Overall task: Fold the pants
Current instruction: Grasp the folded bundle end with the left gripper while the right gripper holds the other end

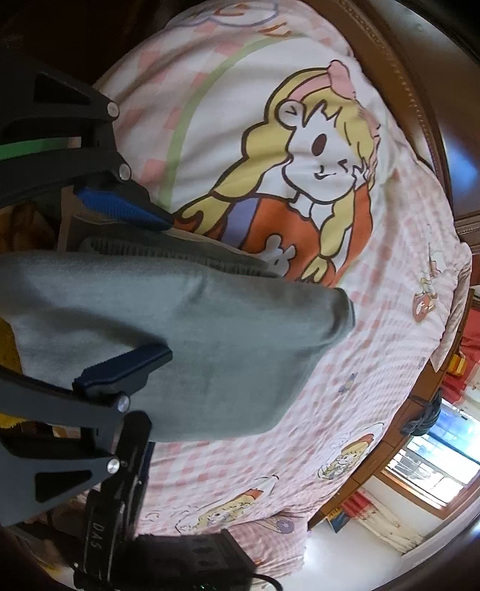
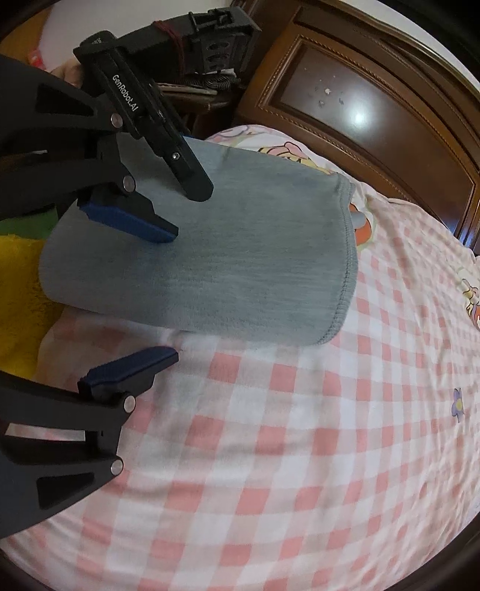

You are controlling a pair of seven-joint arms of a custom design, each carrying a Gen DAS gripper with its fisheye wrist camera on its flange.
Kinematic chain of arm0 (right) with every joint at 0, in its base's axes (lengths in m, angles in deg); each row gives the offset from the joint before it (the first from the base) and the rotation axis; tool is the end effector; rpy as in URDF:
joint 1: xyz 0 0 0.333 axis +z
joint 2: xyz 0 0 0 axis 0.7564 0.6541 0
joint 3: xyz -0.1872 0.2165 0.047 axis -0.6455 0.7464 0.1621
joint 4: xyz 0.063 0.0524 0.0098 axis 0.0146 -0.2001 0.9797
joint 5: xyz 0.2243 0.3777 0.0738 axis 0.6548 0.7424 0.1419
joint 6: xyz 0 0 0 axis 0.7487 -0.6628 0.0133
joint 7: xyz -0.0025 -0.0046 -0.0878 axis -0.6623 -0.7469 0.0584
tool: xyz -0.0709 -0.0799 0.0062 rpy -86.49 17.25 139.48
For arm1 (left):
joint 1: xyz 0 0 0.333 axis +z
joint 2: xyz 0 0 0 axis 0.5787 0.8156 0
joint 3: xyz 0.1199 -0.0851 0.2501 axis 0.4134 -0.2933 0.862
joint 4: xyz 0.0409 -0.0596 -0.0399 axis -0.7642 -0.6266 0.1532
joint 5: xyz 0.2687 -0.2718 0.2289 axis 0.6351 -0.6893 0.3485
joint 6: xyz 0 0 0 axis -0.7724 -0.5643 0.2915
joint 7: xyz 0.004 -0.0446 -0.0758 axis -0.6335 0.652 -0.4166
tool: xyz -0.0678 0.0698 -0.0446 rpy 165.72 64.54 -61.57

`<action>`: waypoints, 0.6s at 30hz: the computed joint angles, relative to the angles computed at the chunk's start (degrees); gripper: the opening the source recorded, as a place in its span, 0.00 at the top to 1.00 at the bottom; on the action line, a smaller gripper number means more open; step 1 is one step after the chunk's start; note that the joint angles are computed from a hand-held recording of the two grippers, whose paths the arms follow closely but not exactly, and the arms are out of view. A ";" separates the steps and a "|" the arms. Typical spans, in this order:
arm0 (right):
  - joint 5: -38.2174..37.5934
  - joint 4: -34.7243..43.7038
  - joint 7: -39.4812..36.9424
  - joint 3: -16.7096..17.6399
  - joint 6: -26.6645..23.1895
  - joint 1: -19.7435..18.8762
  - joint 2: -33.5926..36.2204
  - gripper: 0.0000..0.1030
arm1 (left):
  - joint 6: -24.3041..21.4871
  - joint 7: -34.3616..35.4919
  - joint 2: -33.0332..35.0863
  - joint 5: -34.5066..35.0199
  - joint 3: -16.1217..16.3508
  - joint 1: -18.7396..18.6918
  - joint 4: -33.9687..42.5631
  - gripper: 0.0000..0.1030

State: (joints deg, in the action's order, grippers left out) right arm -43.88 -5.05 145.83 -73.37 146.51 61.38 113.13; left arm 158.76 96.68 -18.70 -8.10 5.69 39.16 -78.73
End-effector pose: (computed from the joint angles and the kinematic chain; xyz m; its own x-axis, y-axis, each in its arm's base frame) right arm 0.7136 0.2758 0.3265 0.2932 -0.7914 -0.5363 -0.9428 -0.1463 -0.2995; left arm 0.6525 -0.0744 0.3360 0.1341 -0.9426 0.3057 -0.8375 -0.2727 -0.4735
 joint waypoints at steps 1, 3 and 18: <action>0.20 -0.07 -0.59 0.17 0.20 -0.07 0.10 0.38 | 0.05 0.55 0.18 -0.62 -0.23 0.26 0.06 0.31; 0.69 -0.03 -1.93 0.55 0.48 -0.26 0.36 0.32 | 0.25 2.40 0.56 -2.56 -0.98 1.05 0.17 0.30; 7.40 -3.09 -7.69 2.16 2.52 -1.56 -0.75 0.35 | 1.82 10.64 1.40 -11.19 -3.14 2.96 -0.09 0.27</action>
State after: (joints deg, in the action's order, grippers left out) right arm -36.48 -8.14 138.14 -71.21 149.03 59.82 112.38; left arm 160.58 107.32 -17.30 -19.29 2.54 42.12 -78.82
